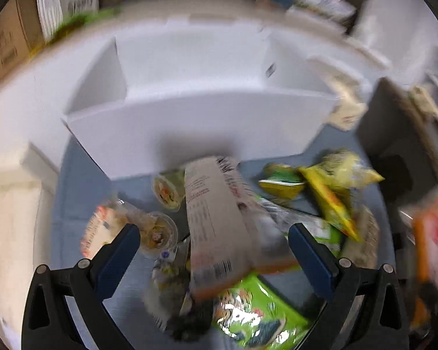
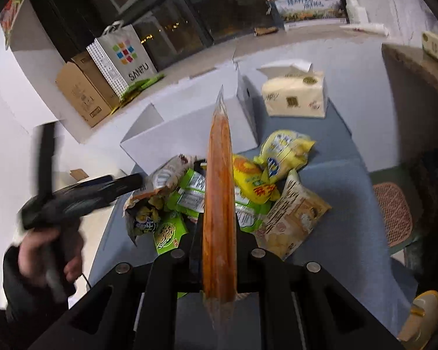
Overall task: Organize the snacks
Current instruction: 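Grasp the orange snack box with the right tool while the left tool grasps a beige bag, then carry both snacks into the white box and open both tools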
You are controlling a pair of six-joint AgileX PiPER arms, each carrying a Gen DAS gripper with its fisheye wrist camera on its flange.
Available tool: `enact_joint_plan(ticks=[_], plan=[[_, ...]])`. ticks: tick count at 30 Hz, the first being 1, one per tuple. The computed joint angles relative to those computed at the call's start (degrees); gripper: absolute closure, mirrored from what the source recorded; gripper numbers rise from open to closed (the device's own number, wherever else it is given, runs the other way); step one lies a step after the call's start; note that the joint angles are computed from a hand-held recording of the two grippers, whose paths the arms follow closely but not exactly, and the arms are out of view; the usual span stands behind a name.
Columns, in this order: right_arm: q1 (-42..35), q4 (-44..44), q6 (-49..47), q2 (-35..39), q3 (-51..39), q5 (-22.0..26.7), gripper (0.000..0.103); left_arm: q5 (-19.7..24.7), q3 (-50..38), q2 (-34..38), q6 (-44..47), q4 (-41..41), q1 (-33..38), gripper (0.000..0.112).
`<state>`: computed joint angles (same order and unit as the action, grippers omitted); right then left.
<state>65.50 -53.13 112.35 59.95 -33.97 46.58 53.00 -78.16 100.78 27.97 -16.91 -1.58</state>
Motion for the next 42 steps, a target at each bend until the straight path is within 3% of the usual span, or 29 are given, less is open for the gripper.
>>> enact_joint_plan(ticks=[2, 4, 6, 9, 11, 14, 16, 19, 21, 23, 26, 30, 32, 34, 37, 40, 41, 42], plan=[[1.1, -0.6, 1.0, -1.8, 0.9, 1.4, 0.09, 1.5, -3.7, 4.1, -2.7, 1.6, -1.0, 0.01], [1.4, -0.6, 1.5, -3.1, 1.8, 2.1, 0.09, 3.1, -6.4, 7.4, -3.8, 1.9, -1.3, 0.02], [0.2, 0.1, 1.1, -4.2, 2.8, 1.6, 0.09, 5.5, -7.4, 9.0, -1.0, -0.6, -0.7, 0.056], [-0.9, 0.7, 0.4, -5.0, 3.7, 0.8, 0.09, 2.2, -3.0, 5.6, 3.3, -1.9, -0.6, 0.069], [-1.4, 0.7, 0.2, -5.2, 3.9, 0.3, 0.09, 1.4, 1.2, 1.6, 10.3, -7.5, 1.8, 0.071], [-2.0, 0.3, -0.3, -4.8, 3.6, -0.5, 0.09, 1.5, 7.9, -5.6, 21.5, -16.0, 6.8, 0.072], [-2.7, -0.2, -0.5, -4.2, 3.3, -1.5, 0.09, 5.2, 10.4, -9.8, 28.8, -23.0, 12.1, 0.072], [-5.9, -0.7, -2.7, -2.2, 1.7, -5.0, 0.09, 10.0, 8.5, -12.4, 33.5, -29.7, 18.6, 0.072], [-10.2, 0.0, -6.5, -0.4, -0.1, -9.3, 0.09, 9.9, 6.7, -12.7, 34.5, -32.7, 20.2, 0.072], [-14.8, 1.4, -11.8, 1.9, -2.7, -13.4, 0.09, 8.6, 2.1, -10.8, 32.9, -34.6, 20.5, 0.072], [-25.0, 9.4, -27.5, 8.4, -10.6, -21.0, 0.09, 6.6, -7.6, -4.1, 28.5, -35.3, 18.6, 0.072], [-36.5, 26.0, -49.9, 20.9, -25.4, -23.9, 0.09, 3.8, -23.7, 8.1, 21.1, -30.8, 13.8, 0.072], [-40.7, 33.0, -58.1, 28.7, -35.2, -20.9, 0.09, 4.2, -33.2, 15.0, 15.7, -26.5, 10.9, 0.072], [-44.0, 38.8, -65.2, 36.1, -44.3, -18.8, 0.09, 7.6, -43.4, 21.6, 11.0, -22.7, 9.9, 0.072], [-46.9, 43.6, -71.2, 45.4, -55.7, -14.1, 0.09, 6.8, -48.3, 26.4, 9.4, -18.5, 7.9, 0.071], [-47.9, 42.6, -72.4, 52.1, -63.6, -9.3, 0.09, 9.8, -54.6, 31.1, 5.2, -14.2, 7.2, 0.066], [-48.3, 43.7, -73.6, 53.6, -65.1, -8.6, 0.089, 10.1, -56.2, 32.4, 3.6, -13.0, 7.2, 0.054], [-48.9, 45.8, -75.5, 54.6, -66.1, -8.0, 0.088, 10.2, -57.1, 33.2, 3.3, -12.9, 7.5, 0.034]])
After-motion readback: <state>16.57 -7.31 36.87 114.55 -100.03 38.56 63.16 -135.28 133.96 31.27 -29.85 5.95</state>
